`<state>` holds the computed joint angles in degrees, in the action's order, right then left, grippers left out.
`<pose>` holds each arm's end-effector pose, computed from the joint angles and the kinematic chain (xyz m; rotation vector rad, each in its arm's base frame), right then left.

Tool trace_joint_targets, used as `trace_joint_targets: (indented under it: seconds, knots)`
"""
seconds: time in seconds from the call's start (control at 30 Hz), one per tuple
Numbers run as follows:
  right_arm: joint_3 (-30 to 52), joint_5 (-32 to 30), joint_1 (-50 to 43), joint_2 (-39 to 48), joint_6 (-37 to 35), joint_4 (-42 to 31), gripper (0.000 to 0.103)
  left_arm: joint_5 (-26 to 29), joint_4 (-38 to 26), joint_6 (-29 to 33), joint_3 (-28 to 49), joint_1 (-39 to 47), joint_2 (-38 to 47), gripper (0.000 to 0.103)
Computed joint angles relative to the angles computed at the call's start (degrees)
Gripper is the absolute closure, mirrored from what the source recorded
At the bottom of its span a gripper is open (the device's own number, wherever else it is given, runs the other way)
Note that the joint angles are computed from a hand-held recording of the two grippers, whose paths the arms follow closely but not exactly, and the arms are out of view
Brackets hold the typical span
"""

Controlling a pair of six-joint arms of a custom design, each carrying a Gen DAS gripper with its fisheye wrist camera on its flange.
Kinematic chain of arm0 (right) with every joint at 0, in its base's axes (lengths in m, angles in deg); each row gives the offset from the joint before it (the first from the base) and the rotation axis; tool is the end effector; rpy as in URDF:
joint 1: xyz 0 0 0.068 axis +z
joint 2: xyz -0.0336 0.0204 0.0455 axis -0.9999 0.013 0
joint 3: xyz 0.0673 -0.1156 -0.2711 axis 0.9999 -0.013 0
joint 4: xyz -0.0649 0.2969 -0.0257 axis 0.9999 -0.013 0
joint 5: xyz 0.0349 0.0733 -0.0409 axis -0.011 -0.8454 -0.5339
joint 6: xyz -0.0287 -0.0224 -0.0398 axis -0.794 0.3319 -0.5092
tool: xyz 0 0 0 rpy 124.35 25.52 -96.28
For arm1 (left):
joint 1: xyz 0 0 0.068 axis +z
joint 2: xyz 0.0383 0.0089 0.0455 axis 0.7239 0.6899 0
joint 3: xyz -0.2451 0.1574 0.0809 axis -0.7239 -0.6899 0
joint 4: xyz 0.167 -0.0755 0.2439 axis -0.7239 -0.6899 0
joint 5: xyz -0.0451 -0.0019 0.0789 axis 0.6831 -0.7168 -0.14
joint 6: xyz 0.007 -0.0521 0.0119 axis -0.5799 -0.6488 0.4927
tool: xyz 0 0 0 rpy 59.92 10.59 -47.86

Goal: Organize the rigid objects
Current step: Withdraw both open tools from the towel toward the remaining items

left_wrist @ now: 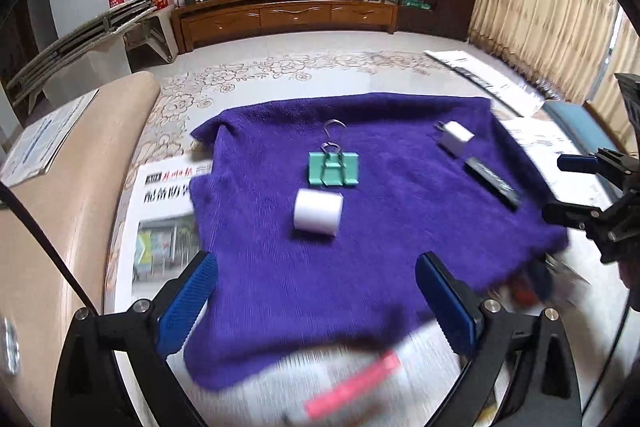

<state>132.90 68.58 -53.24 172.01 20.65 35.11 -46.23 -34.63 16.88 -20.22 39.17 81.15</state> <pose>0.2975 0.2042 0.0959 -0.0700 2.5833 0.0507 0.3221 -0.0495 0.1032 0.5542 2.4303 -0.2562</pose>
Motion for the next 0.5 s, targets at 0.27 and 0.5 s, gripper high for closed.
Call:
trace_joint_targets:
  seconds: [0.27, 0.5]
  knots:
    - [-11.3, 7.0, 8.9, -15.9, 11.7, -3.9, 0.000, 6.0, -3.7, 8.0, -8.7, 6.9, -9.1, 0.001]
    - [-17.4, 8.8, 14.6, -17.6, 22.4, -2.9, 0.000, 9.9, -2.8, 9.6, -9.1, 10.0, -4.0, 0.001]
